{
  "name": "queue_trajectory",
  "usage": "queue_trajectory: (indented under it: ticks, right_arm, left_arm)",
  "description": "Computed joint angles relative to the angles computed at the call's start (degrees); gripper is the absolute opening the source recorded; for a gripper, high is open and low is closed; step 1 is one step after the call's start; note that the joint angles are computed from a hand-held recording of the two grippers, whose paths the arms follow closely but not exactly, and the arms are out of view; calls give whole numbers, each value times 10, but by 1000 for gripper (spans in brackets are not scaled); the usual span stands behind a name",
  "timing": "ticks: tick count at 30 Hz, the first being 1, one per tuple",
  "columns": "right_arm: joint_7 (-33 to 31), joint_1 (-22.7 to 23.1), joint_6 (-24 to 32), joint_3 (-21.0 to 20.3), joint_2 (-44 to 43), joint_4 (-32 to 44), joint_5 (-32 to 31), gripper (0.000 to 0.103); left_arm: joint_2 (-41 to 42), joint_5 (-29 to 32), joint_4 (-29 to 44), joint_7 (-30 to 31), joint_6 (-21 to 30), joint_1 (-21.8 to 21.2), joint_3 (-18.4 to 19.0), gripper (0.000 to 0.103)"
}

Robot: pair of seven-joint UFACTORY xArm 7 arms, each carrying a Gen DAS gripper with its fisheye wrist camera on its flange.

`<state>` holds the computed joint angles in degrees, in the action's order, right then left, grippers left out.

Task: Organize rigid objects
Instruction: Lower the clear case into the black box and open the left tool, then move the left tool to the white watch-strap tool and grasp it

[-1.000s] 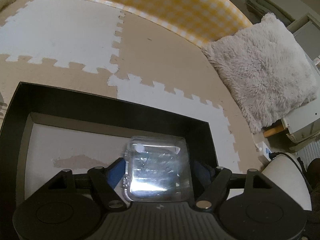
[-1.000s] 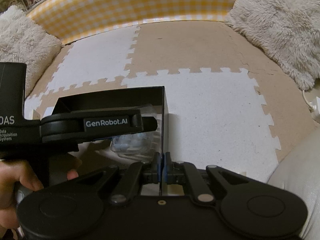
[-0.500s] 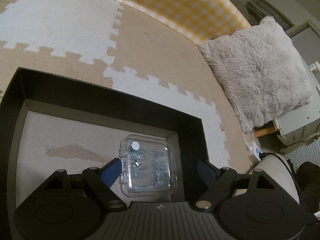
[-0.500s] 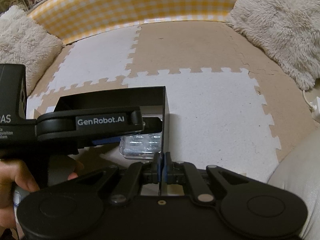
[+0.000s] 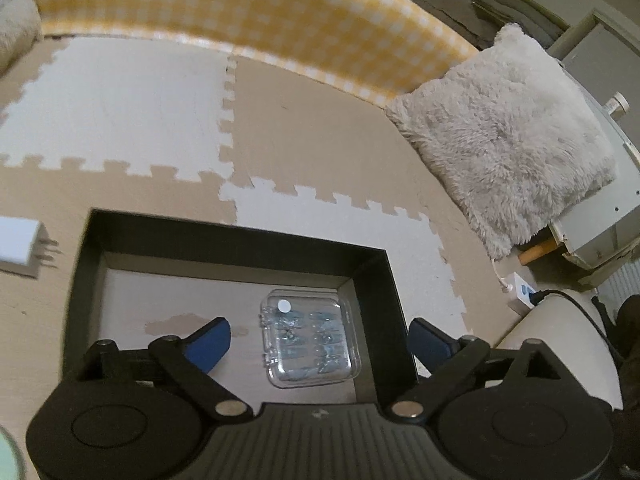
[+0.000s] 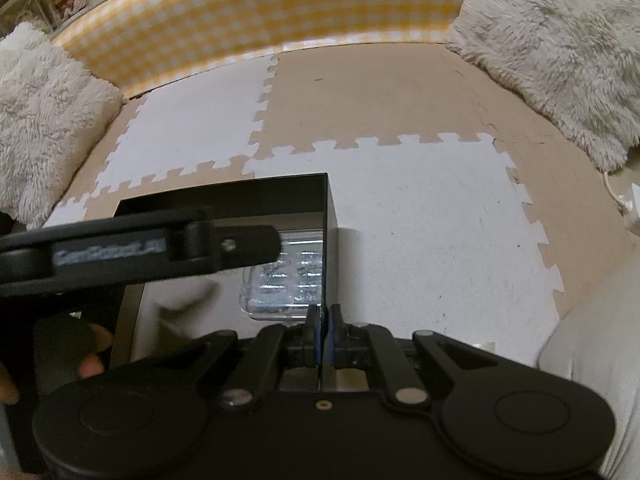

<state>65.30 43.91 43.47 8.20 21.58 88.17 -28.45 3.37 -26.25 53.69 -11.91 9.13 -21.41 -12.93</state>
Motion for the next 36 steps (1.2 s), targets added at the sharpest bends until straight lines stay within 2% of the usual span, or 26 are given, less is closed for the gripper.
queue_trajectory:
  ticks: [2, 7, 9, 13, 20, 23, 25, 27, 31, 36]
  right_arm:
    - [-2, 1, 1, 0, 1, 2, -2, 4]
    - [0, -2, -5, 0, -1, -3, 0, 4]
    - [0, -1, -4, -1, 0, -2, -1, 4]
    - [1, 1, -2, -2, 1, 0, -4, 4]
    - [0, 1, -3, -2, 2, 0, -6, 4]
    - [-2, 2, -1, -2, 2, 0, -9, 4]
    - [-4, 3, 0, -2, 3, 1, -11, 4]
    - [-5, 3, 1, -2, 3, 1, -11, 4]
    - [-7, 4, 1, -2, 3, 1, -13, 4]
    - [-7, 4, 1, -2, 3, 1, -12, 4]
  left_arm:
    - [-16, 40, -9, -29, 4, -3, 8, 99]
    - [-62, 183, -31, -127, 23, 2, 19, 102]
    - [-85, 219, -43, -151, 33, 9, 19, 103]
    - [-131, 276, -69, -186, 51, 26, 12, 103]
    - [-202, 318, -109, -209, 65, 49, 3, 103]
    - [-236, 351, -123, -220, 77, 71, -10, 103]
    - [-257, 353, -135, -212, 77, 73, -3, 103]
    - [-277, 331, -150, -180, 71, 56, 22, 103]
    - [-311, 306, -178, -126, 59, 50, 49, 103]
    - [-335, 300, -199, -79, 64, 75, 60, 103]
